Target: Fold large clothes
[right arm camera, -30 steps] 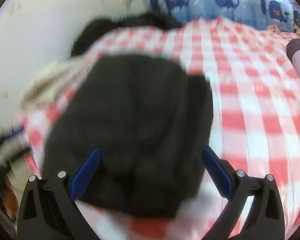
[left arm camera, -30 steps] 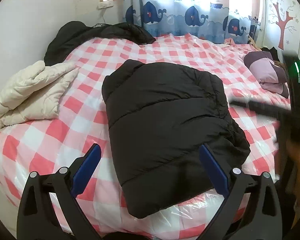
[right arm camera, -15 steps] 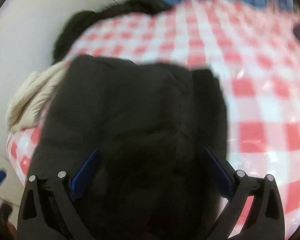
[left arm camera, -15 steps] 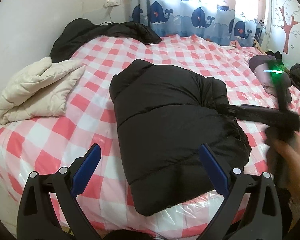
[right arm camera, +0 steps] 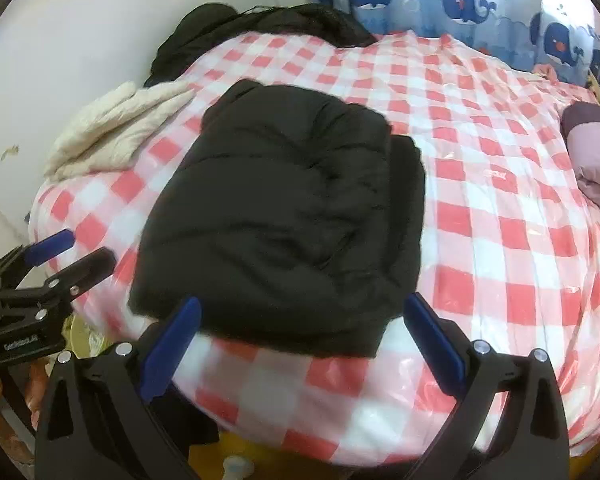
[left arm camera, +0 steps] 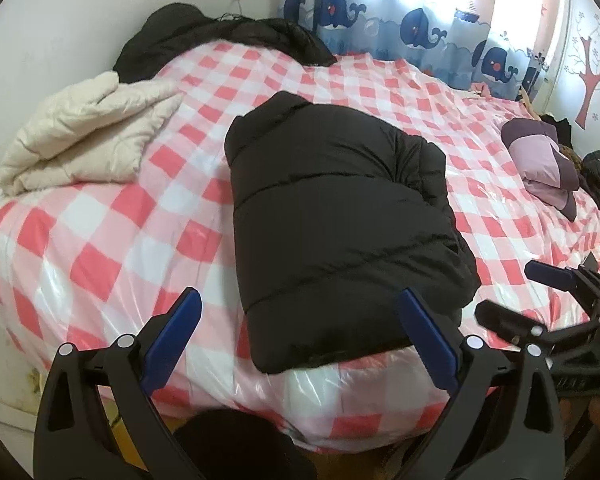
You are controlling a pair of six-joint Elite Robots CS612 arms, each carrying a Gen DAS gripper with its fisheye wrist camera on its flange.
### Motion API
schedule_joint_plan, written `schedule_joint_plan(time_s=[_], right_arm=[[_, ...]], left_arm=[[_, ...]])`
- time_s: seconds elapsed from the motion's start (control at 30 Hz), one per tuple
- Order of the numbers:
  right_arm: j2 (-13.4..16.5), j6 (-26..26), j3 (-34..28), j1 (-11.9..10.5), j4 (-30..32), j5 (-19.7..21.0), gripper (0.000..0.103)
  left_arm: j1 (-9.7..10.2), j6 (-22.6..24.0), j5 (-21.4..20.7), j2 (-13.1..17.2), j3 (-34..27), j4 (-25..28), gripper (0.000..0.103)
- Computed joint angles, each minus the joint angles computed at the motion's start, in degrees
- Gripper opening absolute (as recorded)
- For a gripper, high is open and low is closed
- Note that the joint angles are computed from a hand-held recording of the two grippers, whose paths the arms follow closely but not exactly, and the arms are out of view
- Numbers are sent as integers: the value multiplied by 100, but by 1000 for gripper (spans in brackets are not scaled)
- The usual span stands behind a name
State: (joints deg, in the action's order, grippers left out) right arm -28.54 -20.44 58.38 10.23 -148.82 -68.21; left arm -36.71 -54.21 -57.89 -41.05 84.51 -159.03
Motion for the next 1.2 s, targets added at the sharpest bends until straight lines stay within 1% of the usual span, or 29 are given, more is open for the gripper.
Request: schedule_joint_plan(time_s=[0.1,0.3,0.43,0.57,0.73,1.2], right_arm=[[-81,-162,139,76,-20,-185,98],[-80,-177,89,126,62,-242,98],[-79,-184,47,135,120,-230,98],[-71,-174,30,141,140,-256,98],[-55,-142,9,128,176,-267,98],[40,-64,-147,136,358,-509,98]], left_arm=[[-2,-101,-37,-34,34,84,95],[24,-150,-103,-69,52,175,95],[34,-163,-118,-67,44,194,95],[54,-252,-242,-59,-6,377,95],[78,-308,-309,-49,-33,472,95],[133,-371,-505,-21,-61,618,95]])
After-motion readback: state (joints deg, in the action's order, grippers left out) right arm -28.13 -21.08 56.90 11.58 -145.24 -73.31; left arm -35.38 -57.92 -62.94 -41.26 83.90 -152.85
